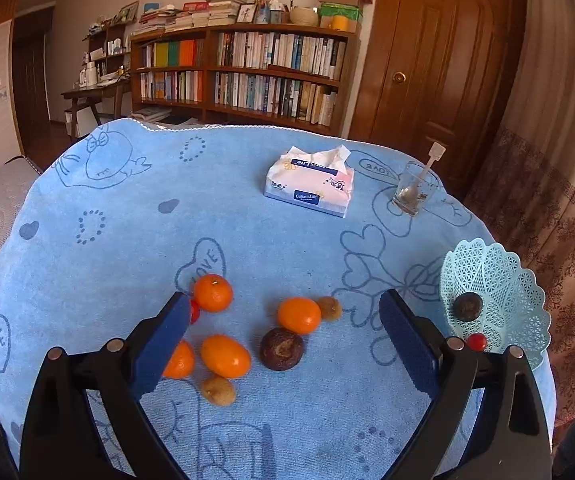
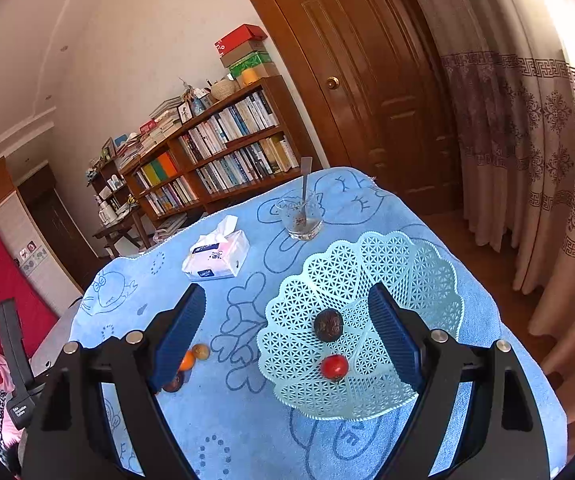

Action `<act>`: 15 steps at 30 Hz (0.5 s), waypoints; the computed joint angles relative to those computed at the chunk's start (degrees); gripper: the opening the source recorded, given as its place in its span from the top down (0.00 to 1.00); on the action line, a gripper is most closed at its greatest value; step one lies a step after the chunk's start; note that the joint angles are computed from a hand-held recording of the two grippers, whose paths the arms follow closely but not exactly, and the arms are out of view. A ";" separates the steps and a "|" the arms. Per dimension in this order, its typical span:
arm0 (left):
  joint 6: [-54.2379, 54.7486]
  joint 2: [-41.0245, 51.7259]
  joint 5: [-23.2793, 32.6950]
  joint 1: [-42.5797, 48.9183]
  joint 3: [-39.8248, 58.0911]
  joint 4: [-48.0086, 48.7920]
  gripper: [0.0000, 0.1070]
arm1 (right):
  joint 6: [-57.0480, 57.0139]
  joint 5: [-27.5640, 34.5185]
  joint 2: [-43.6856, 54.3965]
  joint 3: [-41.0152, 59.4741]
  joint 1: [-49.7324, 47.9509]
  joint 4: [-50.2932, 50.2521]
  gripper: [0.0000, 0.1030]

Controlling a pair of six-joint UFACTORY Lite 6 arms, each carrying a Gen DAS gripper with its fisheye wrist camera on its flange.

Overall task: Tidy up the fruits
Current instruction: 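Lower the dark brown fruit into the basket and open the left gripper, then grasp an orange with the left gripper while the right returns to the fruit pile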

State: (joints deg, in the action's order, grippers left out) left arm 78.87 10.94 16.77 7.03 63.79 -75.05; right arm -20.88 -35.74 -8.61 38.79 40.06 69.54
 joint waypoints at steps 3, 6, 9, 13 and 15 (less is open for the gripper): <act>-3.52 3.22 0.61 2.64 2.68 2.93 0.12 | -0.27 0.30 1.27 1.02 0.41 0.14 0.18; -7.27 6.92 0.43 4.12 5.23 6.03 0.12 | -0.68 0.70 2.37 1.90 0.66 0.37 0.18; -11.47 11.22 0.02 4.88 8.14 10.08 0.12 | -1.03 0.72 3.28 2.51 1.13 0.56 0.18; -13.69 14.91 0.06 5.75 9.87 12.72 0.12 | -0.81 1.25 4.39 3.08 0.98 0.01 0.18; -11.47 15.63 -1.05 6.01 9.26 11.17 0.12 | -0.23 1.86 5.07 3.39 0.49 -0.68 0.18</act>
